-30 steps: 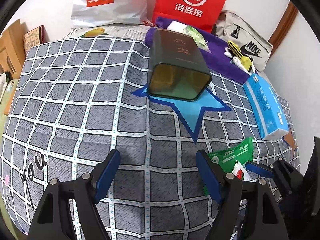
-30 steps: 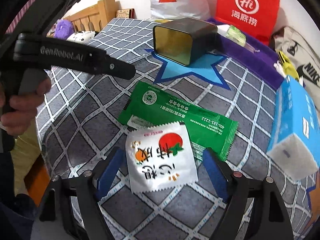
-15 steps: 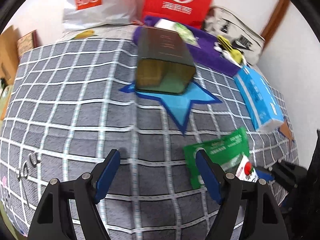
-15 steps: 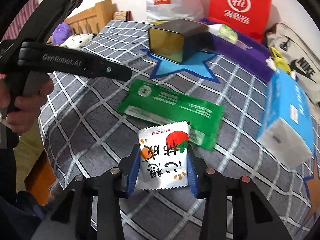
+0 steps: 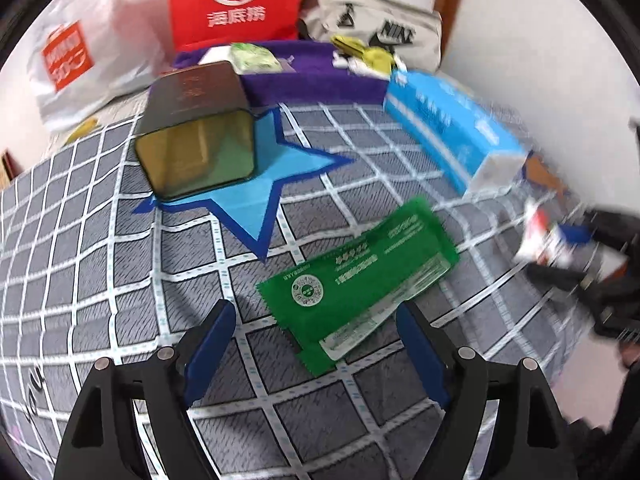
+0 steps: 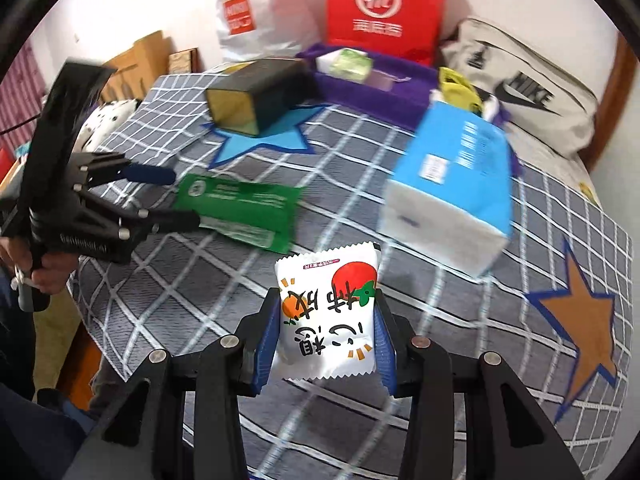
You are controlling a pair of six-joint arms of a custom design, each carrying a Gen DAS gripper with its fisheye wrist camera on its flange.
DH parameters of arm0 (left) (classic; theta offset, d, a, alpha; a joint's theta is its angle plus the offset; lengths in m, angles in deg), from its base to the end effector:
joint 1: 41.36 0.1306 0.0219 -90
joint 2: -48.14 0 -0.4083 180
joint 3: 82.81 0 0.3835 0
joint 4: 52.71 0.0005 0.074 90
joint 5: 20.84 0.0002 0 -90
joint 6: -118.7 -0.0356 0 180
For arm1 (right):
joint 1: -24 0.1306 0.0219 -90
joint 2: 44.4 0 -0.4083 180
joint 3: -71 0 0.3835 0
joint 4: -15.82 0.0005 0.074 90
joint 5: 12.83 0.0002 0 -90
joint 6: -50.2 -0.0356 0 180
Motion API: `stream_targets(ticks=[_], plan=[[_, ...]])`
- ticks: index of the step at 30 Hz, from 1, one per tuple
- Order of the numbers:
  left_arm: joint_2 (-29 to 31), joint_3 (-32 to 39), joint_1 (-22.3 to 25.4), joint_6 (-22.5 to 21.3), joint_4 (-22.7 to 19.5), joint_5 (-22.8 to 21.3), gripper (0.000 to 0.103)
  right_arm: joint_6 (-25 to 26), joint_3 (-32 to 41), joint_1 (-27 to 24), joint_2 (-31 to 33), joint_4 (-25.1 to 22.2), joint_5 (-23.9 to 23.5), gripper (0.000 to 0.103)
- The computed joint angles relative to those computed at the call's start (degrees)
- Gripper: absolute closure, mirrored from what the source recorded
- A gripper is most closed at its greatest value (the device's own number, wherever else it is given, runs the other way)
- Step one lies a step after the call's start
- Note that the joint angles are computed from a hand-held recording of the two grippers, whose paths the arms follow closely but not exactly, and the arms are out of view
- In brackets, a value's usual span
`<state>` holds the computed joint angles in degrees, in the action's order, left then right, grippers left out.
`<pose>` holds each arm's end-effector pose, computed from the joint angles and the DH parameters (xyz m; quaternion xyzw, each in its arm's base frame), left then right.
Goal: Organize soft objects
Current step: 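Grasp the long green packet with the left gripper while the right holds the sachet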
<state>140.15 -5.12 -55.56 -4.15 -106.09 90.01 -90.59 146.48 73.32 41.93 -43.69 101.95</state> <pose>0.4314 -0.1227 0.3445 0.4172 0.8708 -0.1444 0.2164 0.2776 0.2993 0.3657 0.0489 0.9619 -0.0080 0.2690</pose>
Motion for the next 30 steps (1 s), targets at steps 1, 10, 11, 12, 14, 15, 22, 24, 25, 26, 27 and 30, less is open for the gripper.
stream_targets(ticks=[1,10,11,12,14,15,22,24,25,26,27,30], plan=[[-0.29,-0.96,-0.73,-1.09,2.00,-1.50,0.019,-0.49,-0.39,-0.21,-0.37,-0.36,0.12,0.060],[-0.33,-0.61,-4.53,-6.74,3.33,-3.31,0.017,-2.33,-2.68,-1.45,-2.64,-0.20,-0.14,0.060],[-0.38,-0.52,-4.97,-7.67,3.35,-3.47,0.017,-2.39,-2.87,-1.52,-2.83,-0.01,-0.13,0.060],[-0.27,-0.37,-5.65,-8.16,3.51,-3.90,0.017,-2.53,-3.23,-1.60,-3.16,0.24,-0.18,0.060],[0.13,-0.05,-6.63,-8.55,3.71,-4.20,0.017,-2.69,-3.79,-1.91,-3.56,0.75,-0.56,0.060],[0.01,-0.12,-6.87,-8.62,3.68,-4.10,0.017,-2.99,-4.04,-1.99,-3.77,0.81,-0.58,0.060],[-0.29,0.39,-6.86,-6.11,0.37,-0.92,0.049,-6.30,-6.09,-2.26,-6.07,0.27,0.14,0.060],[-0.55,0.55,-6.02,-5.26,-1.42,0.14,0.053,-7.20,-6.56,-2.23,-6.63,0.13,0.34,0.060],[-0.73,0.47,-5.70,-5.37,-2.00,0.54,0.053,-7.42,-6.68,-2.18,-6.74,0.22,0.37,0.060],[-1.00,0.40,-5.38,-5.74,-2.74,0.98,0.052,-7.55,-6.89,-2.16,-6.93,0.46,0.34,0.060],[-1.20,0.32,-5.29,-5.95,-3.01,1.05,0.051,-7.58,-6.99,-2.17,-7.01,0.59,0.26,0.060],[-1.92,-0.15,-5.18,-7.38,-3.04,0.05,0.035,-7.26,-7.12,-2.05,-6.96,1.02,0.09,0.060]])
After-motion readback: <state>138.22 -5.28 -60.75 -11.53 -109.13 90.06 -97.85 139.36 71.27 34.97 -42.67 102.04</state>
